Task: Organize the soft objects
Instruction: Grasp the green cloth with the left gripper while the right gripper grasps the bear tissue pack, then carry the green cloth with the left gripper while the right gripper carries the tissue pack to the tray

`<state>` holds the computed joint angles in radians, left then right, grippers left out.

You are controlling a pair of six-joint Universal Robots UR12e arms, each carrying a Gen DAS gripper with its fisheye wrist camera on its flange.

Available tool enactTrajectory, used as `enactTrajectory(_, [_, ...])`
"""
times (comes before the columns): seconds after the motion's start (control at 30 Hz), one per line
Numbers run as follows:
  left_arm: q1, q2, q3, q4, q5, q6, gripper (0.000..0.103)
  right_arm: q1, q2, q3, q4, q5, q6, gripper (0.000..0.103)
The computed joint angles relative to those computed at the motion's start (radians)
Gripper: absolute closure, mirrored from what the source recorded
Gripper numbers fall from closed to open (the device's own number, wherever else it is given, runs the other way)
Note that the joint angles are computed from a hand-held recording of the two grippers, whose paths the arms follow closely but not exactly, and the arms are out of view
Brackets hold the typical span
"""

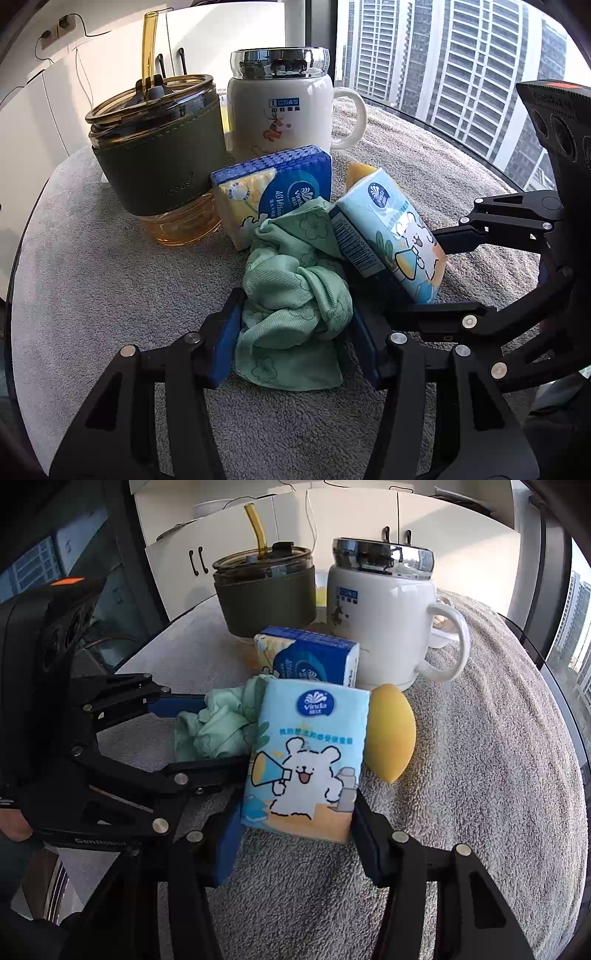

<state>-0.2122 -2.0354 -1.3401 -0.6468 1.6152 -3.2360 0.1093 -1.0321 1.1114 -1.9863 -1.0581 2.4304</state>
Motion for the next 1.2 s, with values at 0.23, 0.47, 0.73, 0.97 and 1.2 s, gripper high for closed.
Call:
enactTrajectory(0.23, [0.007, 0.018, -0.029, 0.032, -0.029, -0.065, 0.072, -0.016, -0.028, 0.026, -0.017, 0.037, -0.002, 0.047])
enactTrajectory(0.47, [0.009, 0.087, -0.108, 0.075, 0.006, -0.134, 0.072, -0.035, -0.051, 0.040, -0.010, 0.051, -0.018, 0.047])
enactTrajectory(0.73, [0.037, 0.153, -0.174, 0.064, 0.071, -0.199, 0.072, -0.056, -0.042, 0.014, 0.017, 0.024, 0.007, 0.047])
enactTrajectory(0.97, [0.058, 0.171, -0.183, 0.068, 0.110, -0.206, 0.072, -0.069, -0.020, -0.034, 0.015, -0.007, 0.019, 0.047])
enactTrajectory(1.2, [0.098, 0.160, -0.145, 0.058, 0.119, -0.176, 0.072, -0.078, 0.050, -0.162, 0.029, -0.037, 0.038, 0.047])
